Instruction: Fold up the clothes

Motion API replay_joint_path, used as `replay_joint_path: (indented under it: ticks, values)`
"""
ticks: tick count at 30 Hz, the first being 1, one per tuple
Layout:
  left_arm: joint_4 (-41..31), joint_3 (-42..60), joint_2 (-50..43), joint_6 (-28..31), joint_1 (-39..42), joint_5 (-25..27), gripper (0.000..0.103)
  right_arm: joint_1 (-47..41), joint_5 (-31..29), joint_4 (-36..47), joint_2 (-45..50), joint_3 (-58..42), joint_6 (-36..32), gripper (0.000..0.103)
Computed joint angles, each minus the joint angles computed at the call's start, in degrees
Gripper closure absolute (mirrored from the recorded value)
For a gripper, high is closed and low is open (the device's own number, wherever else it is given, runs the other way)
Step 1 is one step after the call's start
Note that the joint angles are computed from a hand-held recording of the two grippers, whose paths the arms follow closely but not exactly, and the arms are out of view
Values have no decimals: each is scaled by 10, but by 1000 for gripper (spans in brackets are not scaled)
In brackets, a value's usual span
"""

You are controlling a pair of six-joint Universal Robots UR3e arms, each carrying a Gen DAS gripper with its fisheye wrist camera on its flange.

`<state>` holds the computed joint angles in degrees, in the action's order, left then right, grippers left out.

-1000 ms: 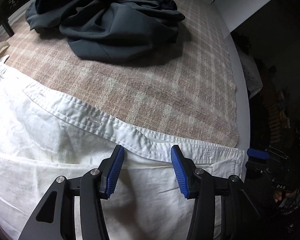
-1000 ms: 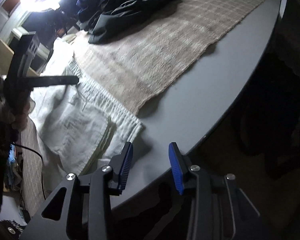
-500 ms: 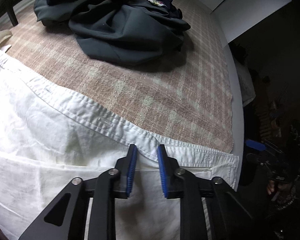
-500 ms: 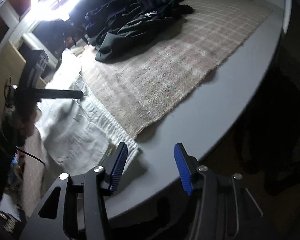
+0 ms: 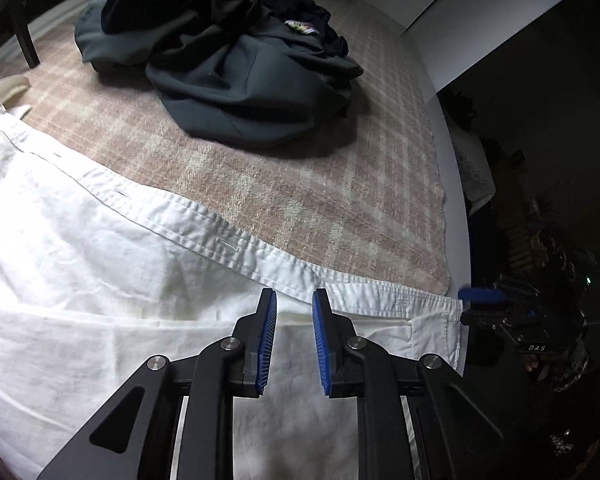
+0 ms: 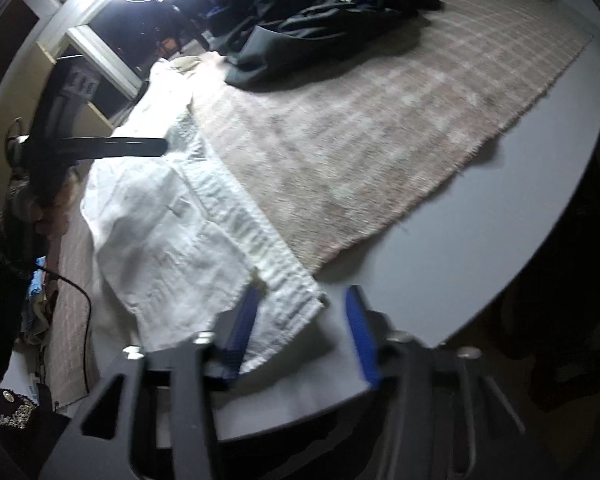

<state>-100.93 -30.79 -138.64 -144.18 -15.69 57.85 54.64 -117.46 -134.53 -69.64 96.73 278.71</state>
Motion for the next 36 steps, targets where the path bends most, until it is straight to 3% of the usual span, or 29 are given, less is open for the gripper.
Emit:
replay_joint_path:
  ticks: [1, 5, 7, 10, 13, 15, 18, 23, 27, 31, 34, 36]
  values:
    - [-13, 18, -12, 5, -2, 0, 87, 5, -6, 9, 1, -10, 2, 92]
    - [-16, 31, -34, 8, -21, -10, 86, 32, -41, 79, 6, -56, 32, 92]
    - [-1, 12, -30, 6, -30, -15, 86, 33, -25, 61, -1, -34, 51, 92]
    - [81, -141, 73, 5, 2, -16, 83, 40, -30, 65, -3, -33, 67, 91]
    - [117, -291, 192, 28, 83, -38, 77, 46, -49, 188, -10, -99, 101, 85]
    - [134, -360, 247, 39, 134, -34, 76, 54, -89, 207, -13, -123, 92, 85]
    - [148, -468, 337, 50, 213, -27, 76, 25, -86, 146, 1, -146, -25, 85]
    - [129, -627, 474, 88, 327, -61, 76, -65, 39, 36, 81, -199, -228, 81]
    - [95, -754, 614, 102, 392, -62, 73, -104, 137, 69, 145, -263, -305, 81]
    - [-10, -848, 770, 128, 460, -65, 70, -107, 157, 109, 146, -295, -355, 81]
    - [-24, -913, 847, 87, 453, -66, 66, -108, 161, 87, 135, -298, -404, 81]
    - [18, -957, 885, 12, 411, -68, 66, -110, 170, 77, 136, -309, -445, 81]
